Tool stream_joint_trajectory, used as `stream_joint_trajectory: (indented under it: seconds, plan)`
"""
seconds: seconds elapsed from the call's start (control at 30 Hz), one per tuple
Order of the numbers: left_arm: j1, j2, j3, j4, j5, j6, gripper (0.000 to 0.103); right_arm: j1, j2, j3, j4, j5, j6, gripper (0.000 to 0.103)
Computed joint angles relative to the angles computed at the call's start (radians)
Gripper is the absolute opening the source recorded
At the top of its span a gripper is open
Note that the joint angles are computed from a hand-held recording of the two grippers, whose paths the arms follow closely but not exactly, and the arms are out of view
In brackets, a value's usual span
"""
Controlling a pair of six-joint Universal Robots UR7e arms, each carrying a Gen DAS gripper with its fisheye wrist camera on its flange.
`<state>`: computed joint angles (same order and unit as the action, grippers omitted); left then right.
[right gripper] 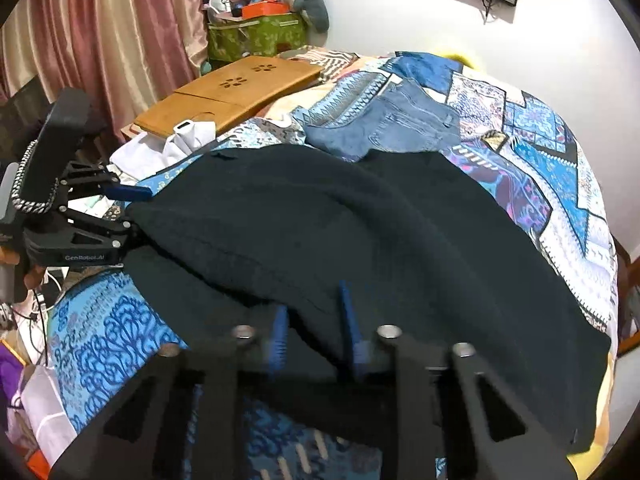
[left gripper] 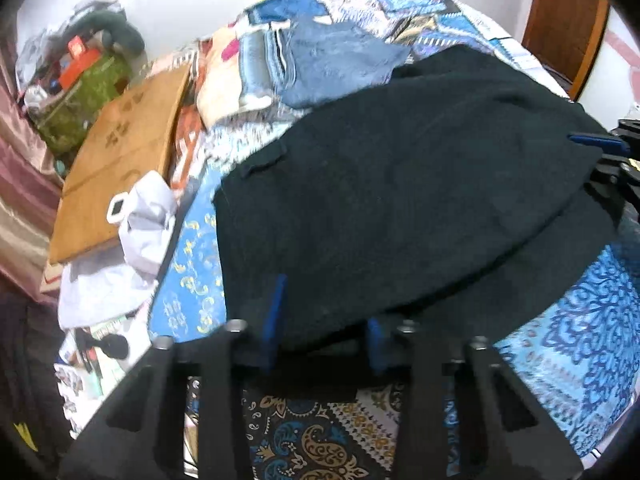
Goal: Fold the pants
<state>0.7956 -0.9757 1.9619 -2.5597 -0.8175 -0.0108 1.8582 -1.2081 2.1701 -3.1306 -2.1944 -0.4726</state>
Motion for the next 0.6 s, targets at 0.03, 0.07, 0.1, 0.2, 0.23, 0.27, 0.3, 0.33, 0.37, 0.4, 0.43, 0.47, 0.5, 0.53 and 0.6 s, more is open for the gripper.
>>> stream_joint_trajectory:
  seconds: [0.03,0.07,0.1,0.2,0.23,0.27,0.3,0.33,0.37,0.4,0.43,0.47,0.5,0.53,0.6]
  plan:
    - [-0.012,-0.004,0.011,-0.028,0.02,0.015,0.027,0.003,-0.001,-0.001,0.0,0.002,0.007,0.011]
    - [-0.02,-0.007,0.021,-0.053,0.032,0.027,0.026,0.003,-0.005,-0.002,0.005,0.007,0.013,0.01]
    - [-0.028,-0.015,0.031,-0.077,0.042,0.041,0.024,0.007,-0.013,-0.002,0.017,0.015,0.026,0.01]
    - [-0.037,-0.05,0.055,-0.113,0.038,0.056,0.023,0.025,-0.041,0.008,0.043,0.034,0.044,0.009]
    - [-0.039,-0.061,0.062,-0.118,0.035,0.058,0.023,0.034,-0.048,0.012,0.053,0.033,0.046,0.009]
    - [-0.042,-0.074,0.073,-0.122,0.035,0.06,0.023,0.044,-0.052,0.017,0.062,0.029,0.046,0.009]
    - [-0.043,-0.084,0.082,-0.121,0.035,0.062,0.023,0.048,-0.052,0.019,0.066,0.025,0.046,0.009]
    - [-0.044,-0.09,0.09,-0.119,0.039,0.063,0.023,0.053,-0.051,0.023,0.072,0.021,0.048,0.009]
    - [-0.042,-0.094,0.101,-0.118,0.042,0.061,0.023,0.054,-0.048,0.025,0.078,0.019,0.051,0.009]
    - [-0.038,-0.097,0.107,-0.108,0.038,0.051,0.023,0.056,-0.042,0.027,0.08,0.015,0.053,0.009]
    - [-0.029,-0.099,0.111,-0.092,0.029,0.036,0.023,0.057,-0.031,0.03,0.075,0.006,0.057,0.009]
    - [-0.019,-0.099,0.115,-0.077,0.019,0.02,0.023,0.058,-0.023,0.031,0.076,0.0,0.061,0.009]
    - [-0.007,-0.096,0.117,-0.06,0.009,0.007,0.023,0.058,-0.013,0.031,0.075,-0.006,0.066,0.01]
    - [-0.001,-0.094,0.121,-0.049,0.004,0.0,0.023,0.059,-0.01,0.03,0.078,-0.01,0.069,0.013]
    - [-0.002,-0.087,0.144,-0.069,0.015,0.003,0.025,0.067,-0.002,0.025,0.083,-0.027,0.074,0.014]
